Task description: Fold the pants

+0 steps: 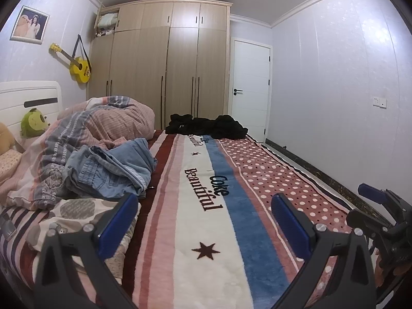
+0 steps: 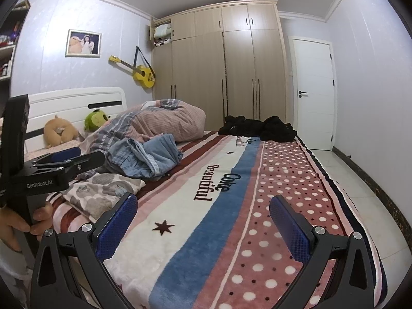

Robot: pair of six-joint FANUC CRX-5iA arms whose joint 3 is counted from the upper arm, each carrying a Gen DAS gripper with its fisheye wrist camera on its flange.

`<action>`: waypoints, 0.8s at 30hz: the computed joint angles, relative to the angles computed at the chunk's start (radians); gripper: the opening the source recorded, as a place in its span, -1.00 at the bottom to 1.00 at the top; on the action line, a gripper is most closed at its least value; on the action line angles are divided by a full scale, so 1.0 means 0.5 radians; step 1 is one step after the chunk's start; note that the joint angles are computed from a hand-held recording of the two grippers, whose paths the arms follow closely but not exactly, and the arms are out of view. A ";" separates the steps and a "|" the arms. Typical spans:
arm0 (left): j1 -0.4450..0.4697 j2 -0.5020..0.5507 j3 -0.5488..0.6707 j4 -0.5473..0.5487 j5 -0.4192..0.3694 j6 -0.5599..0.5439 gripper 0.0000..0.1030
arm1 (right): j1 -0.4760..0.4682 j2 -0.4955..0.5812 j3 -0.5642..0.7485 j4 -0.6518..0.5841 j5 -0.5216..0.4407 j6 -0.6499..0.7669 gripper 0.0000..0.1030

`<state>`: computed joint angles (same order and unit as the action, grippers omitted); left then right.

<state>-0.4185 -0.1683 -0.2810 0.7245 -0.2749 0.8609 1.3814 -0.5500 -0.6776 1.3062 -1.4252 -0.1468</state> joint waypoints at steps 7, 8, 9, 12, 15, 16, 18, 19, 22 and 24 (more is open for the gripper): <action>-0.006 -0.005 -0.001 0.007 -0.001 -0.006 0.98 | 0.000 -0.004 -0.004 0.001 0.000 0.000 0.98; -0.008 -0.006 0.003 -0.001 -0.003 0.001 0.98 | 0.006 -0.005 -0.003 0.001 -0.007 -0.001 0.98; -0.009 -0.008 0.003 -0.006 -0.003 0.004 0.98 | 0.000 -0.006 -0.005 0.000 0.001 -0.001 0.98; -0.016 -0.013 0.005 -0.012 -0.003 0.007 0.98 | -0.001 -0.008 -0.008 0.002 0.002 -0.001 0.98; -0.020 -0.018 0.002 -0.008 0.000 0.001 0.98 | -0.001 -0.011 -0.010 0.002 0.003 -0.001 0.98; -0.021 -0.019 0.001 -0.006 0.002 -0.001 0.98 | -0.001 -0.010 -0.009 0.000 0.003 -0.002 0.98; -0.020 -0.019 0.000 -0.005 0.000 -0.002 0.98 | 0.001 -0.009 -0.009 0.001 0.000 -0.002 0.98; -0.020 -0.020 0.001 -0.010 0.000 0.002 0.98 | 0.001 -0.007 -0.009 0.001 -0.002 -0.003 0.98; -0.020 -0.020 0.003 -0.017 -0.001 0.009 0.98 | 0.002 -0.012 -0.010 0.000 -0.005 0.000 0.98; -0.021 -0.020 0.002 -0.014 0.001 0.006 0.98 | 0.001 -0.013 -0.012 0.002 -0.005 -0.004 0.98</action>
